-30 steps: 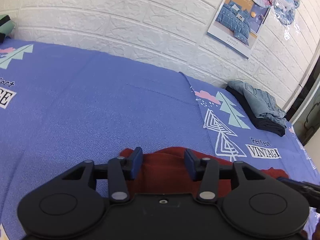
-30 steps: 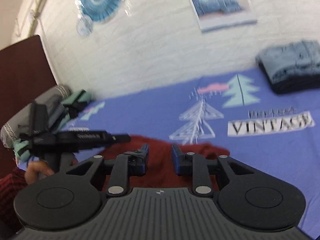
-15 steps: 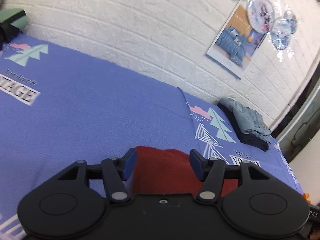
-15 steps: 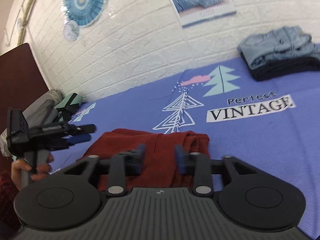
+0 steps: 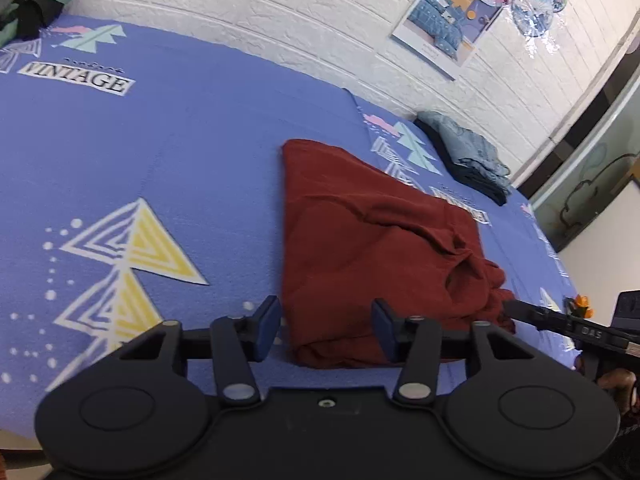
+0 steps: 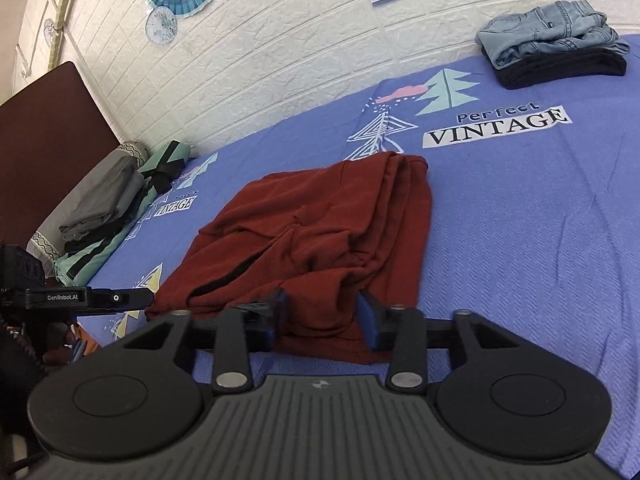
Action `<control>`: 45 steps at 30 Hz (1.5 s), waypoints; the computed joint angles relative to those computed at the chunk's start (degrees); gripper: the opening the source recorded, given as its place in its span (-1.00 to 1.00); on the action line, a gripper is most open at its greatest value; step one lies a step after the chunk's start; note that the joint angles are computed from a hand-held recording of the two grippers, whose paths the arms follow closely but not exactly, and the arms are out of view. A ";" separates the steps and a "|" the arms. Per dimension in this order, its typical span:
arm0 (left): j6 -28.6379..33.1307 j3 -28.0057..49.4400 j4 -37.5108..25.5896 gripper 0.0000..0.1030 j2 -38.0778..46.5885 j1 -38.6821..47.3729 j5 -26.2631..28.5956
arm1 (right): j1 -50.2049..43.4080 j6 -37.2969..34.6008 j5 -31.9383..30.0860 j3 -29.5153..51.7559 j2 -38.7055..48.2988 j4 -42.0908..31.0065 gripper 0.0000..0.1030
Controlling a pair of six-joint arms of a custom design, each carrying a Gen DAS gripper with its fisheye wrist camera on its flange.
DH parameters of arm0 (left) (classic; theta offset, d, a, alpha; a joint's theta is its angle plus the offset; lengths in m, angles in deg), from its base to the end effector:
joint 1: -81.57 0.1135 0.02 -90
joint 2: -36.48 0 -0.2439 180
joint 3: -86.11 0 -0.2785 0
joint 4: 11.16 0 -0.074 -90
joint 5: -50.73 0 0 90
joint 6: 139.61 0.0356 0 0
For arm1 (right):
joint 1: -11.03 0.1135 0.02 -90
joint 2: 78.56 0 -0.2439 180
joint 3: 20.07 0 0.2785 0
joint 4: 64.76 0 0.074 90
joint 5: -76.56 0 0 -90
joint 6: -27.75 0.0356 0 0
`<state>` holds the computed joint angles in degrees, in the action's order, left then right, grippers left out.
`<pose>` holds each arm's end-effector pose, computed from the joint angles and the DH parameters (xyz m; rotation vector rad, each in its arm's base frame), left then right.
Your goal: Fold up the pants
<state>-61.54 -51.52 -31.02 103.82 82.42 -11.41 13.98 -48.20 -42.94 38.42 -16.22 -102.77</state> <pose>0.2535 -0.0129 0.1466 -0.0204 2.3340 -0.6664 0.2616 0.0310 0.2408 -0.0464 2.2961 0.7445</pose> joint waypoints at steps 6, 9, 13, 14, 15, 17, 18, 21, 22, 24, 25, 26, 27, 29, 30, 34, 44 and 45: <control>2.72 0.43 -1.97 0.26 0.40 0.12 -0.41 | -2.28 -2.44 4.17 0.41 -2.31 -6.22 -0.89; 2.61 0.79 -2.18 0.25 -0.08 1.06 0.07 | -3.52 -1.31 3.00 -0.81 -1.92 -7.12 -0.90; 2.81 1.31 -0.79 0.27 -2.33 0.92 1.71 | -3.55 -2.29 3.26 0.60 -3.34 -5.88 -0.52; 2.93 1.52 0.11 0.27 -2.14 0.23 1.78 | -3.82 -2.22 3.29 0.25 -4.28 -4.26 -0.36; 2.76 1.94 1.19 0.27 -1.23 -0.58 2.14 | -3.64 -2.22 3.08 0.46 -4.17 -2.56 -0.31; 2.33 3.03 3.21 0.27 1.80 -2.17 3.38 | -2.21 -2.47 3.44 1.42 -2.35 -0.01 0.01; 1.97 3.62 3.84 0.27 3.22 -3.29 3.35 | -1.64 -2.79 3.67 1.82 -0.55 1.41 0.12; 1.44 4.34 5.20 0.27 5.45 -6.02 3.34 | 0.12 -1.86 4.27 3.14 5.22 4.28 0.48; 1.35 4.27 5.47 0.26 5.54 -6.75 2.94 | 0.48 -0.85 3.87 3.71 6.89 4.70 0.48; 1.14 4.30 5.72 0.26 5.88 -7.69 2.70 | 1.01 0.70 2.37 4.57 8.74 4.80 0.23; 1.03 4.48 5.67 0.26 6.20 -8.05 2.67 | 1.09 0.73 1.48 4.44 8.64 5.28 -0.71; 1.00 4.64 5.44 0.26 6.40 -8.23 2.49 | 0.88 1.27 0.80 3.62 7.39 6.29 -0.82; 0.97 4.84 5.31 0.26 6.74 -8.43 2.23 | 0.56 1.84 1.19 2.30 5.15 7.45 -0.84; 1.08 5.04 5.28 0.28 7.61 -8.62 2.32 | 0.31 0.55 4.62 1.97 2.72 5.92 -0.86; 1.20 5.22 5.15 0.28 8.28 -8.60 2.46 | -0.47 -0.47 5.44 2.54 2.93 3.61 -0.87; 1.62 5.21 5.14 0.27 10.17 -8.26 3.21 | -3.70 -0.60 3.47 1.17 4.21 -0.82 -0.87; 0.31 5.99 8.01 0.30 6.70 -5.79 3.74 | -2.15 -0.91 5.29 0.39 -0.54 5.99 -0.29; -0.01 6.39 8.55 0.30 7.71 -6.24 4.06 | -1.56 -0.46 4.63 0.64 0.42 7.72 -0.29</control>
